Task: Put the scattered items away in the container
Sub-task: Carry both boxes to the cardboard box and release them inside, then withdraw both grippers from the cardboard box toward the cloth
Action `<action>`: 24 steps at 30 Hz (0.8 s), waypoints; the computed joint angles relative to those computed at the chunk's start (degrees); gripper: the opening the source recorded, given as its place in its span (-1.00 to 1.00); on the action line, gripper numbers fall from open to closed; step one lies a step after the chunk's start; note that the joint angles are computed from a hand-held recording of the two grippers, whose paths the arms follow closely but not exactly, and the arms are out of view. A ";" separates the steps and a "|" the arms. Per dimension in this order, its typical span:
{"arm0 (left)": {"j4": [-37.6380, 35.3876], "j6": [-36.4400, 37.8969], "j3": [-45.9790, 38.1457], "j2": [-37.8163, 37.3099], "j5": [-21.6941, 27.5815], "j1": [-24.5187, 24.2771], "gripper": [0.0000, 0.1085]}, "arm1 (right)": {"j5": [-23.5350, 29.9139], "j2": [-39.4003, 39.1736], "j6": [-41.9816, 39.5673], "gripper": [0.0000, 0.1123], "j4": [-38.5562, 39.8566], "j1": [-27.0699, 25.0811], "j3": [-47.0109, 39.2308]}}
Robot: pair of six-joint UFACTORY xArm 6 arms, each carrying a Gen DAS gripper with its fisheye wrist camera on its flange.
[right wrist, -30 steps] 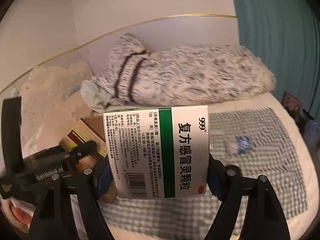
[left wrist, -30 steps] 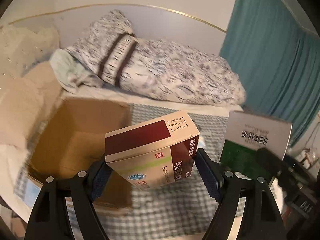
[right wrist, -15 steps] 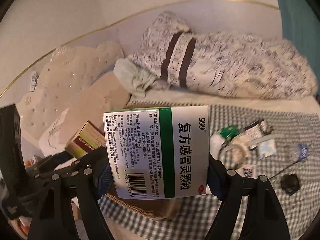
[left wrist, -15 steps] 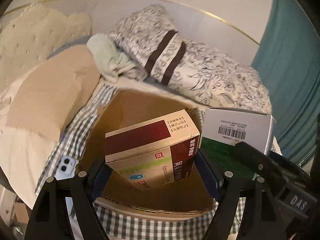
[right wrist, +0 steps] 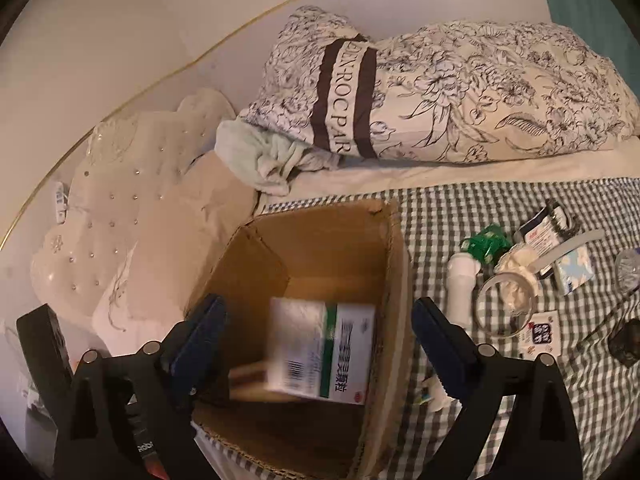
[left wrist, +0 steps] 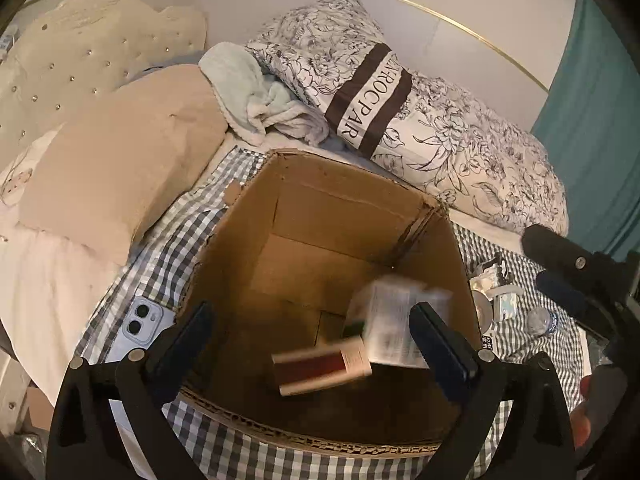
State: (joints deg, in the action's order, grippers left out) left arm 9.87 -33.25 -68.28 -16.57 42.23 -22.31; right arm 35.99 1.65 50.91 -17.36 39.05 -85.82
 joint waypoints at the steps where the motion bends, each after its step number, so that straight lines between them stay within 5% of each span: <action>1: 0.85 -0.68 -0.04 -0.10 0.11 -0.23 0.86 | -0.15 -0.54 0.51 0.68 -0.81 -0.13 0.41; 8: 6.10 -4.62 -0.62 -1.65 0.57 -4.61 0.89 | -0.42 -8.96 5.07 0.68 -7.58 -0.80 7.88; 24: 18.44 -17.55 -10.78 3.76 6.42 -24.10 0.90 | 11.61 -39.17 8.58 0.68 -16.62 -4.25 28.81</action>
State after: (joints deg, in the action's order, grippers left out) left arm 28.31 -50.80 -79.07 -12.81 48.65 -46.41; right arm 47.61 -37.52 59.49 -33.98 34.79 -57.01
